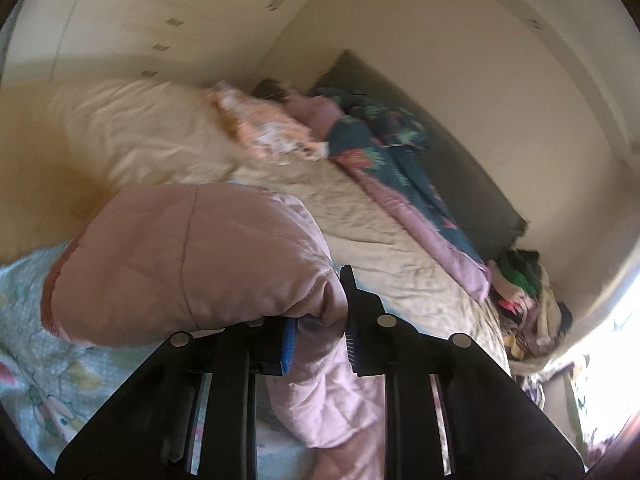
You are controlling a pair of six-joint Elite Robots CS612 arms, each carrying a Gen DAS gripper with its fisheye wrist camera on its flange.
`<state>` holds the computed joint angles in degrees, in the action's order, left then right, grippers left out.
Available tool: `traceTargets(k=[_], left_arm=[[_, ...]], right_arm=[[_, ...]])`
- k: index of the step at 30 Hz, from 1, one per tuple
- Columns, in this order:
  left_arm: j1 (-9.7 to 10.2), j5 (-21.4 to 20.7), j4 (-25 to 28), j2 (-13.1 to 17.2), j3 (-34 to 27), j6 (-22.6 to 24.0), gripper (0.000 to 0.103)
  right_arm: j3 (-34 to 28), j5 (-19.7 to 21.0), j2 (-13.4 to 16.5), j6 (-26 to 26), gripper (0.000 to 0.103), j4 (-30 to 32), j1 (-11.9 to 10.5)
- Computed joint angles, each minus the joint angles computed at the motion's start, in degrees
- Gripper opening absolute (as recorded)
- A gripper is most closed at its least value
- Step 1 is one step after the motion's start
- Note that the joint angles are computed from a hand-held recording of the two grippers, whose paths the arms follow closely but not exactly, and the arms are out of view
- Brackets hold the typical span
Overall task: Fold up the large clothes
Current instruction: 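Lift the gripped sleeve up off the bed with the left tool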
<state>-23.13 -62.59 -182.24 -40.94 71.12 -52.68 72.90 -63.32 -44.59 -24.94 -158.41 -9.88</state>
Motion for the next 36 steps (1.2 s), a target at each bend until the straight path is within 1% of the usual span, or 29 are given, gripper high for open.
traceTargets(k=[5, 11, 14, 23, 26, 31, 36], left_arm=[[-2.08, -1.2, -1.8, 0.1, -1.9, 7.9, 0.012], [-3.91, -3.3, -3.4, 0.7, -3.9, 13.8, 0.012], [-4.49, -4.2, -3.6, 1.0, -4.6, 15.0, 0.012], [-5.87, -5.5, -3.2, 2.3, -7.2, 19.5, 0.012], [-6.47, -5.8, -2.7, 2.9, -8.3, 21.4, 0.012], [-7.16, -6.5, -1.2, 3.9, -10.2, 23.4, 0.012], [-7.92, -7.2, 0.3, 4.8, -11.9, 26.4, 0.012]], right_arm=[[1.1, 0.3, -0.5, 1.3, 0.099, -1.2, -1.4], [2.6, 0.8, -1.2, 3.6, 0.099, -3.1, -3.3], [3.0, 0.7, -1.3, 4.0, 0.099, -3.8, -4.1], [3.7, 0.1, -1.6, 5.4, 0.099, -5.3, -6.3], [3.8, 0.1, -1.7, 6.2, 0.099, -5.9, -7.0], [4.0, -0.1, -1.7, 7.5, 0.099, -6.8, -8.3], [4.6, -0.8, -1.9, 7.5, 0.099, -7.2, -9.7]])
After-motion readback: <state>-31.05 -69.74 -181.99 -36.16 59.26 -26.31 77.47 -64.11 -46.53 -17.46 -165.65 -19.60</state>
